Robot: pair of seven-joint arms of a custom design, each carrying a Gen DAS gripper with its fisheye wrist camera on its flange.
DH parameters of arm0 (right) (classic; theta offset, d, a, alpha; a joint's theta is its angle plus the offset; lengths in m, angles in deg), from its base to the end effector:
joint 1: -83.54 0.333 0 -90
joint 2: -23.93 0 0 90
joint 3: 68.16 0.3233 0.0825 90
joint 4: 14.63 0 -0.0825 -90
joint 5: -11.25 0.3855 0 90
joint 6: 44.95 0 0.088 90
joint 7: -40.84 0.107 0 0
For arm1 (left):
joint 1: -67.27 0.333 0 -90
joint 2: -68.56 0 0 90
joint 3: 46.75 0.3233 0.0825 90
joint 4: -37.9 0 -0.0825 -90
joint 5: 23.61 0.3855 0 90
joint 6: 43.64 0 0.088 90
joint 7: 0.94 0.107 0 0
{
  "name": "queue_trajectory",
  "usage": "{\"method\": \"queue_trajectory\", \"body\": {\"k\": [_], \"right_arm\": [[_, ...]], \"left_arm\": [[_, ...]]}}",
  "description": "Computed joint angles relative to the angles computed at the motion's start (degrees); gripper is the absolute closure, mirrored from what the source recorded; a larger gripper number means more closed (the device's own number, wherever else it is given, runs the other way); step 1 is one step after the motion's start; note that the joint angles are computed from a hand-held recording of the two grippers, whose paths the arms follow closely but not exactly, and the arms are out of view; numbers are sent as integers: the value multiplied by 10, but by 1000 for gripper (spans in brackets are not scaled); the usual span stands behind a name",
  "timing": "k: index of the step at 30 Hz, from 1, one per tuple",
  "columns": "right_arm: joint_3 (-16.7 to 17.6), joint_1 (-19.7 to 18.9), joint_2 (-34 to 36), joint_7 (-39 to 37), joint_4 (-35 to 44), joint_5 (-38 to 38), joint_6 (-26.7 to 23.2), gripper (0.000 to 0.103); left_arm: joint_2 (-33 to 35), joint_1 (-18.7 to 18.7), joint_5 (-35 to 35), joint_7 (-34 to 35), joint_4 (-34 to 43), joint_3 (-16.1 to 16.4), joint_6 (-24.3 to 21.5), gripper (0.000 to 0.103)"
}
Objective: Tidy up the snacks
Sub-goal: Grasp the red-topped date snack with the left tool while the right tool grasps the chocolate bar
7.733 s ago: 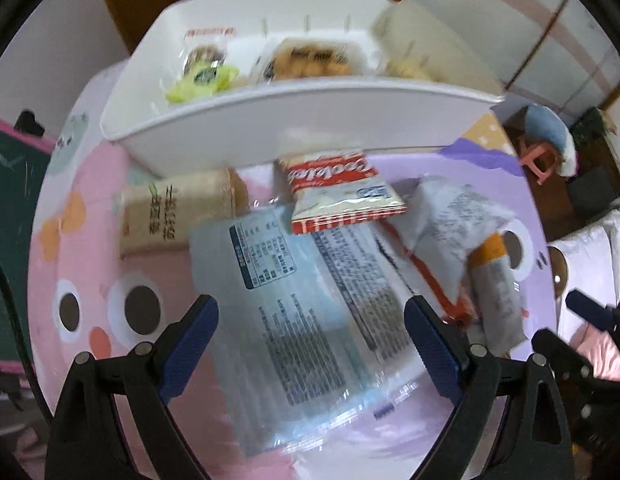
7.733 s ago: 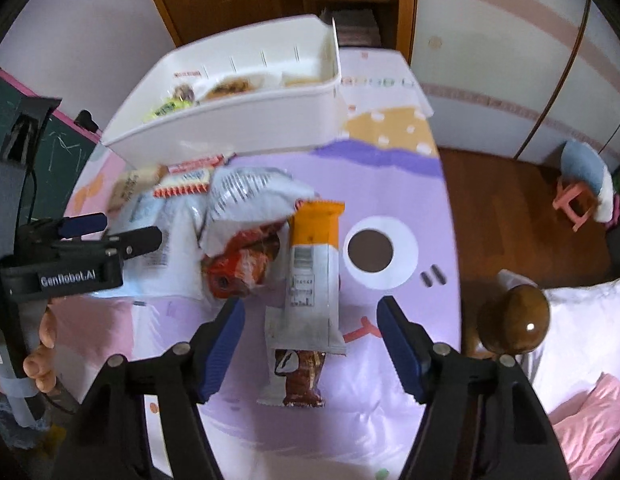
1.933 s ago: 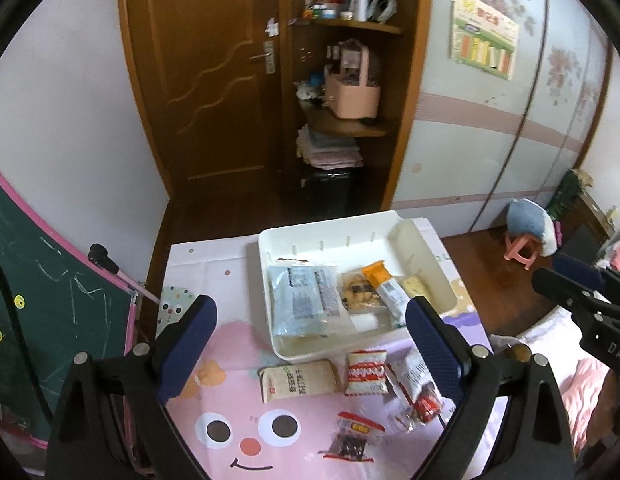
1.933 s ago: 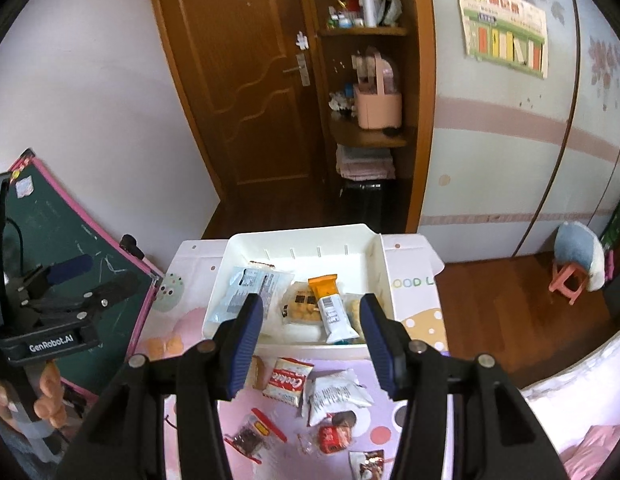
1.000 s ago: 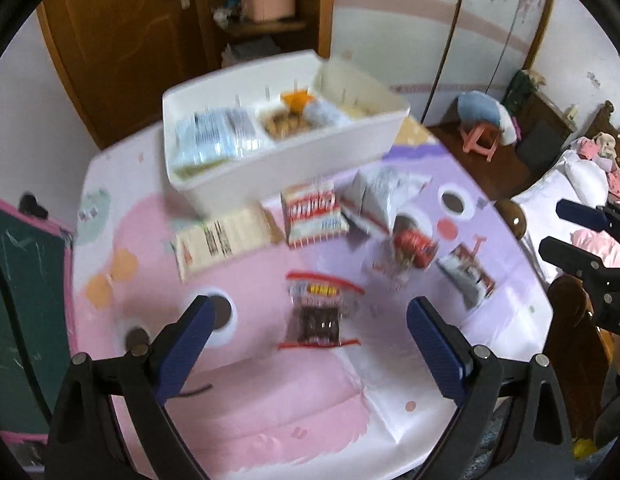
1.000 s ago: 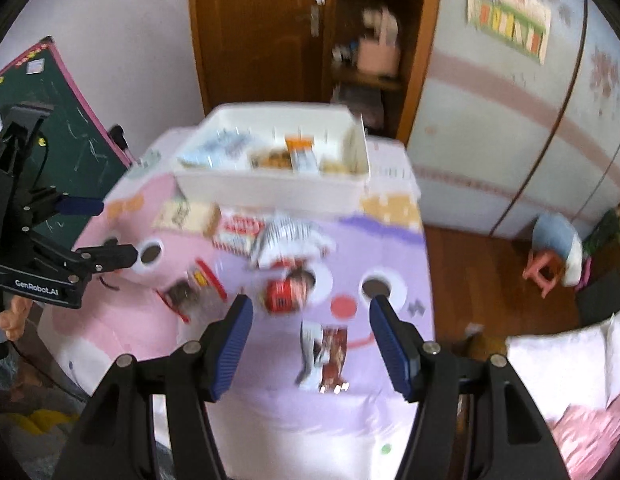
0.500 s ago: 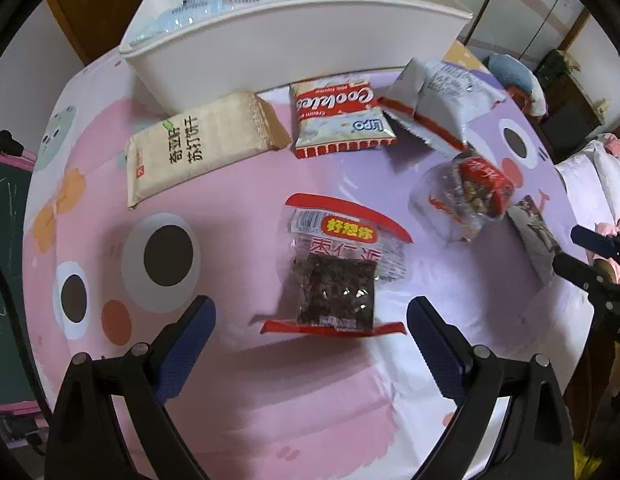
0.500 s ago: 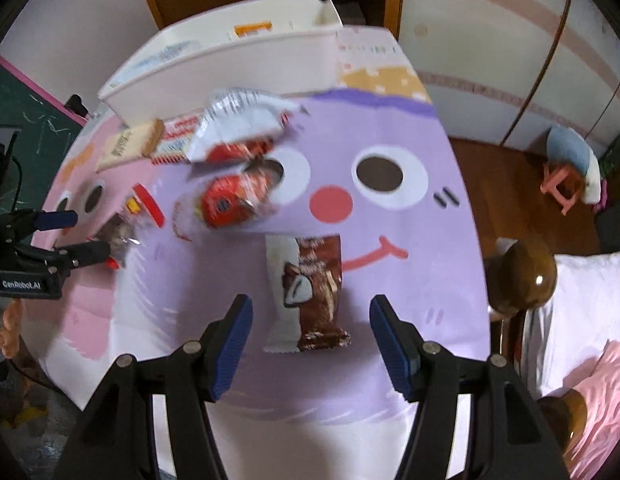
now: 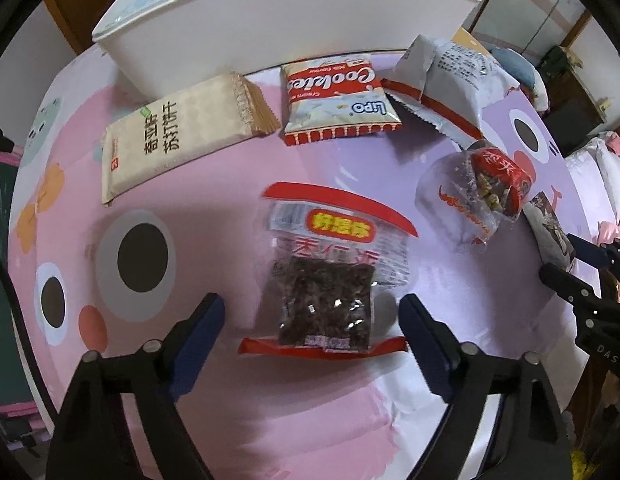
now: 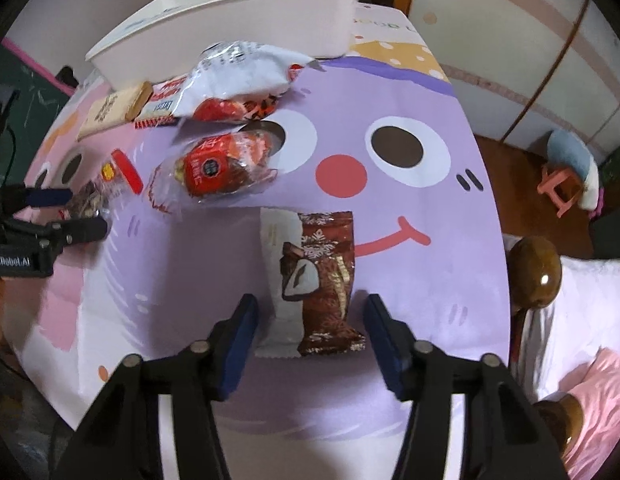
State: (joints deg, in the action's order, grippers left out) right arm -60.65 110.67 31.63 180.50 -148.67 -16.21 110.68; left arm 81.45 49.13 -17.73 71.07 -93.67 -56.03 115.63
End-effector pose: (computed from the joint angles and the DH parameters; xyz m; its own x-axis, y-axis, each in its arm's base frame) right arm 0.4321 0.3185 0.3064 0.1423 -0.9892 0.0341 -0.9342 -0.1456 -0.3257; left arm 0.4918 -0.2597 0.2847 -0.2513 -0.9662 0.0571 -0.9397 0.2294 -0.2535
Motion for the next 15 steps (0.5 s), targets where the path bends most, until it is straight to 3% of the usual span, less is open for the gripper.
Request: {"method": "queue_trajectory", "body": {"k": [5,15], "right_arm": [[-1,2,0,7,-1,-7,6,64],[8,1,-12,-4,-18,29,32,68]], "left_arm": [[-1,-20,53,-43,-1,16,7,46],[-24,-5,24,-47,-32,1,28,48]]}}
